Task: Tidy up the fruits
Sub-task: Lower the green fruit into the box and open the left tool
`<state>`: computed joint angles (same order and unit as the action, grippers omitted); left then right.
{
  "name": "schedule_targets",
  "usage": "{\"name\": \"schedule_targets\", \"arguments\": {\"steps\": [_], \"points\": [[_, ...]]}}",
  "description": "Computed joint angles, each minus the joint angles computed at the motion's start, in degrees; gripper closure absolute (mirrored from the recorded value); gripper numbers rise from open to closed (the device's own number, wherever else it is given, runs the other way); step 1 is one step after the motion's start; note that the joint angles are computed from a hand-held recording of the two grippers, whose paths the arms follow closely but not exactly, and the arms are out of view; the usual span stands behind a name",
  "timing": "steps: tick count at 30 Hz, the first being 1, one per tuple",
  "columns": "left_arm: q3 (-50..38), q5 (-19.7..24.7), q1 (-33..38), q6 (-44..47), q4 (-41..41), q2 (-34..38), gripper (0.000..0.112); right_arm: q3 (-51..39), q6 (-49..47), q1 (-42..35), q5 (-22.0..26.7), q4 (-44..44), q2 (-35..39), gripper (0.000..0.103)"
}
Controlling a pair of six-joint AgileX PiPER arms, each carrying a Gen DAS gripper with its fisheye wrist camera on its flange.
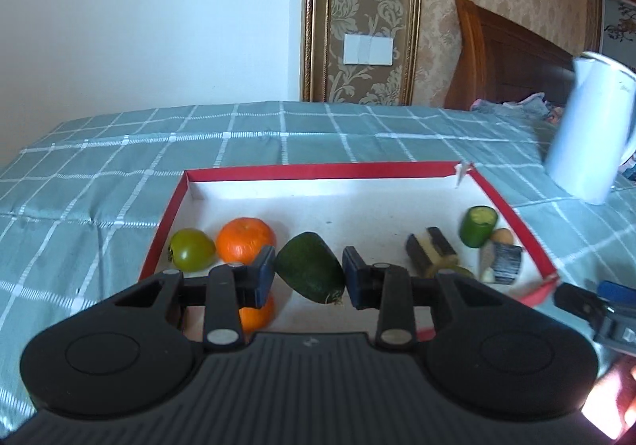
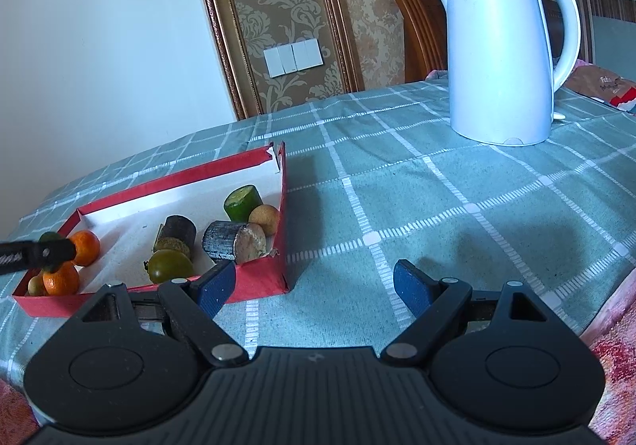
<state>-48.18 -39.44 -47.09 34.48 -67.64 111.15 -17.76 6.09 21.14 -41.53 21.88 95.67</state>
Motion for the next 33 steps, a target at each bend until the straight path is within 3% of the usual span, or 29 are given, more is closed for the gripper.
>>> {"name": "schedule_targets", "arguments": {"steps": [8, 13, 22, 28, 33], "points": [[-5.39, 3.19, 3.90, 3.29, -0.06, 4.91, 0.079, -0.51, -0.82, 0.19, 1.14, 0.58, 0.25, 0.016], [-6.59, 2.86, 3.94, 3.83, 0.44, 5.96, 0.079, -1.05, -1.22, 0.15, 2.02, 0.53, 0.55, 0.016], [-6.41, 4.65, 4.91, 0.65, 3.50, 6.49, 0.079, -1.67, -1.73, 0.29, 3.12, 0.87, 0.75, 0.016], [-7.20, 2.87, 3.68, 3.40, 1.28, 7.58, 0.079, -1.87, -1.64, -0.02, 3.43, 0.52, 0.86, 0.016], [-6.09, 2.85, 4.10, -0.07, 3.95, 7.18, 0.075, -1.95, -1.58, -0.17, 3.77, 0.30, 0.81, 0.016]]}}
